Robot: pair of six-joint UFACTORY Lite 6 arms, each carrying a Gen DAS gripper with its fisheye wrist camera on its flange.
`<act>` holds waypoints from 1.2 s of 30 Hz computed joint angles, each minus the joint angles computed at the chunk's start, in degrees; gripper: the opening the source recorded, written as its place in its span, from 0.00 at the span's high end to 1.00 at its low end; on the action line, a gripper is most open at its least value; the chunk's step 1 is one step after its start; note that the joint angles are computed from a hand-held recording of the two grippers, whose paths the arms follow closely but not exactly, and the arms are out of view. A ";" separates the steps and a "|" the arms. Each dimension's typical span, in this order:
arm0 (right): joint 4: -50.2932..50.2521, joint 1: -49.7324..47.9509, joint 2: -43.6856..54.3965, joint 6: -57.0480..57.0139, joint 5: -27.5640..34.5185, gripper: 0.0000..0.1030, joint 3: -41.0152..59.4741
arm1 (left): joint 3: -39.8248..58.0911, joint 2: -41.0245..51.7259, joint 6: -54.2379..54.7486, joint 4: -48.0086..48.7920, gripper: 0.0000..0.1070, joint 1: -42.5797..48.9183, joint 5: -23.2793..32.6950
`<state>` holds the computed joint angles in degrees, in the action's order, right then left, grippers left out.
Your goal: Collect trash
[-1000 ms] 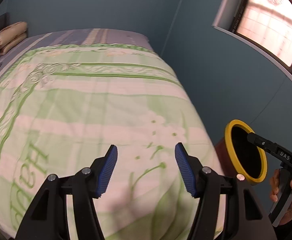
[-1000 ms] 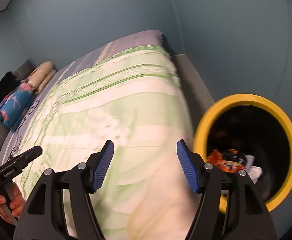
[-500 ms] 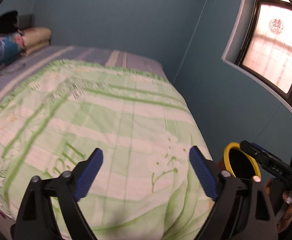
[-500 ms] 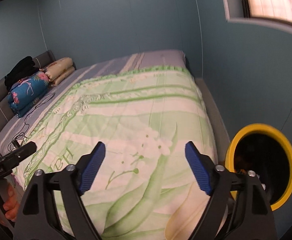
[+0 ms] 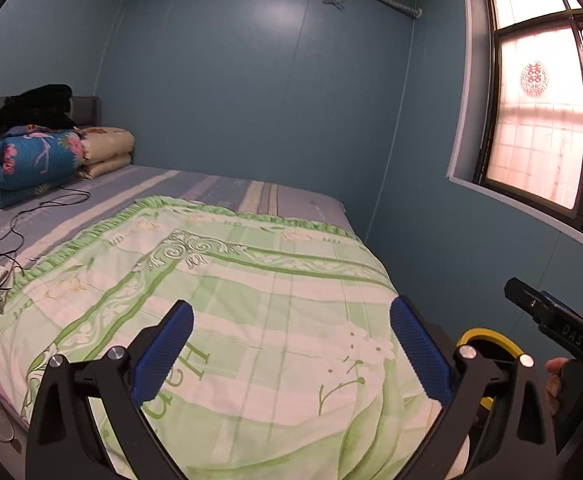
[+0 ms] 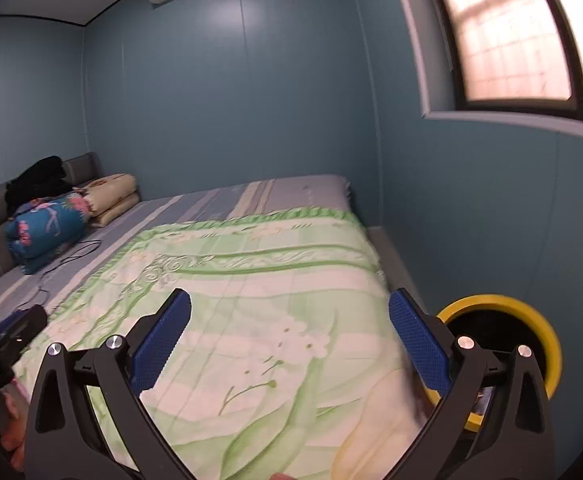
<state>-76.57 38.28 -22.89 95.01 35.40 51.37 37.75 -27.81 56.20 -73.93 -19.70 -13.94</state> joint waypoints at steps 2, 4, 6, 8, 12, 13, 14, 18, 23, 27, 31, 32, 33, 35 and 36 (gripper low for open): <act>-1.46 1.70 -0.64 1.25 1.93 0.08 -0.35 | -1.68 -2.85 1.38 -2.10 0.11 -1.94 -2.80; -2.02 3.12 -1.29 1.65 3.45 0.08 -0.87 | -3.18 -5.01 3.33 -3.94 0.11 -5.14 -7.56; -3.42 4.36 -1.40 3.19 4.67 0.08 -1.53 | -4.18 -6.37 4.36 -4.94 0.11 -8.04 -11.49; -4.10 5.27 -1.73 4.14 5.72 0.08 -2.36 | -4.62 -7.31 5.41 -5.89 0.11 -9.21 -12.63; -4.33 5.24 -1.98 5.08 4.88 0.08 -4.00 | -5.21 -8.59 6.15 -7.01 0.11 -10.56 -13.85; -4.58 5.35 -1.93 5.39 4.97 0.08 -4.33 | -5.47 -9.04 5.91 -6.87 0.11 -10.77 -14.06; -4.96 5.87 -1.83 5.81 5.72 0.08 -4.59 | -5.70 -9.15 5.25 -6.48 0.11 -10.86 -14.30; -6.73 6.84 -1.40 8.32 6.95 0.08 -5.56 | -5.75 -9.38 4.89 -7.12 0.11 -9.44 -12.86; -7.09 6.82 -0.99 9.21 6.87 0.08 -6.10 | -5.76 -8.93 4.37 -6.69 0.11 -8.49 -12.25; -7.13 6.24 -0.58 9.90 5.95 0.08 -6.40 | -5.60 -8.12 3.92 -5.92 0.11 -8.48 -12.31; -7.00 5.42 -0.26 9.99 4.98 0.08 -6.39 | -5.62 -7.49 3.53 -4.99 0.11 -8.87 -13.01; -6.88 5.20 -0.13 9.90 4.73 0.08 -6.33 | -5.53 -7.35 3.66 -5.23 0.11 -9.03 -13.17; -6.85 5.01 -0.04 9.91 4.53 0.08 -6.34 | -5.52 -7.27 3.68 -5.28 0.11 -9.10 -13.24; -6.74 4.72 -0.01 9.89 4.15 0.08 -6.42 | -5.46 -7.06 3.78 -5.36 0.11 -9.24 -13.46; -6.71 4.26 0.03 9.77 3.62 0.08 -6.42 | -5.52 -6.99 3.71 -5.20 0.11 -9.15 -13.39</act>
